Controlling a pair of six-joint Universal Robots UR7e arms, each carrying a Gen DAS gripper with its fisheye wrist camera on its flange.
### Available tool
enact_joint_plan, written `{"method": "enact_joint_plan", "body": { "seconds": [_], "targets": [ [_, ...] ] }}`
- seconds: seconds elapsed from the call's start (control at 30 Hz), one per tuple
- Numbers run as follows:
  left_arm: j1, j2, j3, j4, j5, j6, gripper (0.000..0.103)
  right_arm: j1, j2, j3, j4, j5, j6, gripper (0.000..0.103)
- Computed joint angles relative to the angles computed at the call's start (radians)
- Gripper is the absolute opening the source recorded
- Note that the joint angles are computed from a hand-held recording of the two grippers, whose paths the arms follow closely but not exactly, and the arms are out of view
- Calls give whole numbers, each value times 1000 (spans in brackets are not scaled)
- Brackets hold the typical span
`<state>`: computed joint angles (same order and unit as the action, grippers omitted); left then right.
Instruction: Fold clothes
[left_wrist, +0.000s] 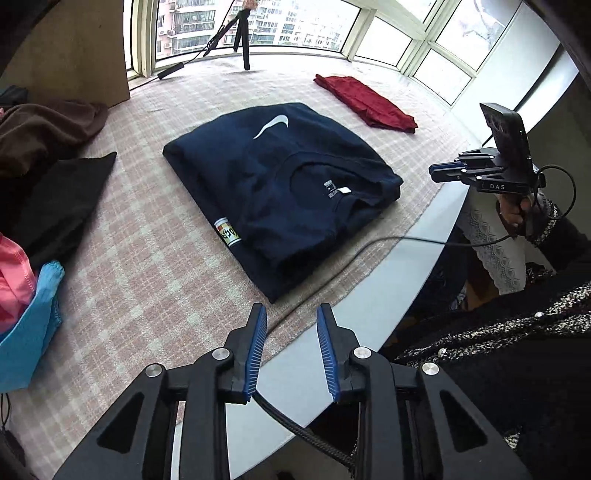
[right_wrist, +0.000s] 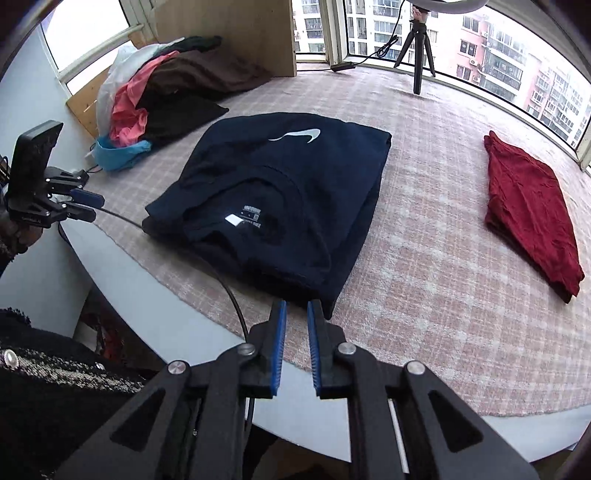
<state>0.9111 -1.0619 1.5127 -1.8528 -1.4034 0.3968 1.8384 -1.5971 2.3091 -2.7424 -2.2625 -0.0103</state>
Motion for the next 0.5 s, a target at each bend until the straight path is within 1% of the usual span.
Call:
{"method": "enact_joint_plan", "body": {
  "seconds": [0.03, 0.07, 0.1, 0.13, 0.17, 0.2, 0.23, 0.33, 0.37, 0.4, 0.43, 0.5],
  "targets": [
    [-1, -15, -12, -20, -15, 10, 34, 14, -12, -6, -20, 31, -7, 13],
    [-1, -24, -19, -50, -8, 7, 48, 27, -23, -13, -43, 61, -14, 14],
    [-3, -26, -20, -78, 14, -4, 53, 27, -35, -16, -58, 93, -13, 21],
    [-2, -21, -18, -103, 22, -10, 53, 22, -28, -17, -83, 101, -16, 32],
    [3, -5, -17, -116, 2, -16, 53, 17, -20, -19, -108, 108, -20, 35],
    [5, 16, -14, -122, -21, -19, 53, 4, 9, -27, -128, 97, -25, 35],
    [3, 35, -2, -137, -29, -14, 53, -10, 39, -36, -147, 85, -30, 35],
    [-15, 86, 58, -193, 8, 1, 50, -68, 119, -66, -180, 145, -49, 35],
    [-20, 96, 75, -212, 33, 11, 46, -84, 145, -75, -193, 168, -59, 35],
    [-24, 102, 90, -234, 52, 23, 45, -93, 168, -88, -182, 186, -70, 35],
    [-27, 108, 104, -256, 71, 35, 45, -93, 192, -108, -155, 175, -83, 35],
    [-35, 121, 132, -302, 108, 60, 40, -90, 209, -112, -146, 123, -82, 35]
  ]
}}
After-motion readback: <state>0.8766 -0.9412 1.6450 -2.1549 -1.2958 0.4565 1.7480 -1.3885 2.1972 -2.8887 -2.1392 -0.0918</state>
